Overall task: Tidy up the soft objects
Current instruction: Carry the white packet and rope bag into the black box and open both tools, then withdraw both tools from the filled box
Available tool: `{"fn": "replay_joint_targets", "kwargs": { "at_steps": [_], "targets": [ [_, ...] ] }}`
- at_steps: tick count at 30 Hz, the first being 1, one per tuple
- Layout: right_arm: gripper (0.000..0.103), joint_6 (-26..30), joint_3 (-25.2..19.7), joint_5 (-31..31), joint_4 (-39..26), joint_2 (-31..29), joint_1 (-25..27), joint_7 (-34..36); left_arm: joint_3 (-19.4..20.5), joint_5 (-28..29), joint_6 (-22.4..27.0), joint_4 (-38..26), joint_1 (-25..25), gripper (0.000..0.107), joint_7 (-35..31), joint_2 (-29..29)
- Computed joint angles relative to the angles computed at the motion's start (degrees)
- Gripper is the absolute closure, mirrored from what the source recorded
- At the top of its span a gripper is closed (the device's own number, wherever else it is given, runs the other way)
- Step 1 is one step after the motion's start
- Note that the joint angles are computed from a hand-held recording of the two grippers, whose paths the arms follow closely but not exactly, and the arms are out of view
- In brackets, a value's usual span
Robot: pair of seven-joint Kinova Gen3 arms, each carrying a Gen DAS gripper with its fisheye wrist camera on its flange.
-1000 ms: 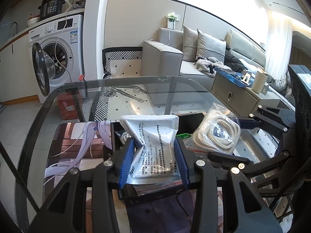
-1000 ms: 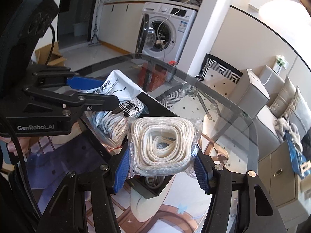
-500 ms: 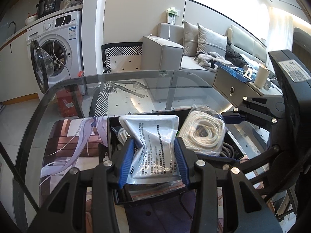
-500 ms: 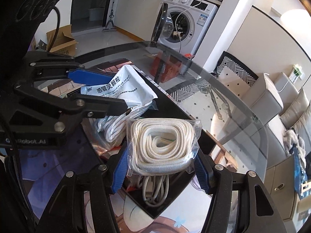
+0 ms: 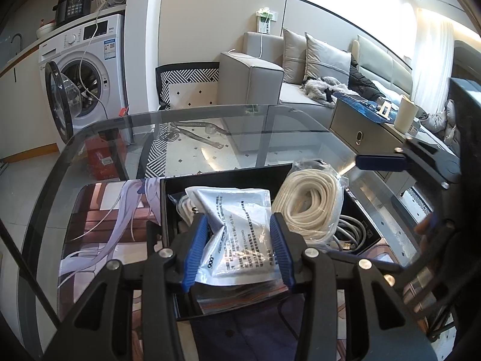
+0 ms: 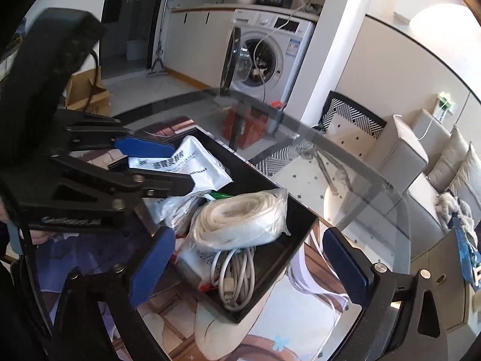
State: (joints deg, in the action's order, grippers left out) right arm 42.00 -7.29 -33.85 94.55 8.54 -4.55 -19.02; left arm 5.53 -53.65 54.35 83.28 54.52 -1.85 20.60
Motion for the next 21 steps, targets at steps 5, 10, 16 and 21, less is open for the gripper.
{"fn": "replay_joint_targets", "kwargs": {
  "at_steps": [5, 10, 16, 21],
  "targets": [
    [0.001, -1.4, 0.8, -6.5, 4.1, -2.9, 2.1, 2.9, 0.0, 0.2, 0.8, -0.5, 0.3, 0.055, -0.3, 0.3],
    [0.001, -2.9, 2.8, -14.4, 8.2, -5.2, 3.2, 5.7, 0.3, -1.2, 2.4, 0.0, 1.5, 0.040, 0.1, -0.1],
    [0.001, -3.8, 4.9, -20.1, 11.7, -6.7, 3.2, 6.0, 0.9, -5.8, 4.2, 3.1, 3.6, 0.013, 5.1, -1.8],
    [0.001, -5.1, 5.9, -24.8, 15.1, -8.4, 2.6, 8.2, 2.5, -9.4, 7.7, 4.8, 4.8, 0.004, 9.5, -2.3]
  ]
}}
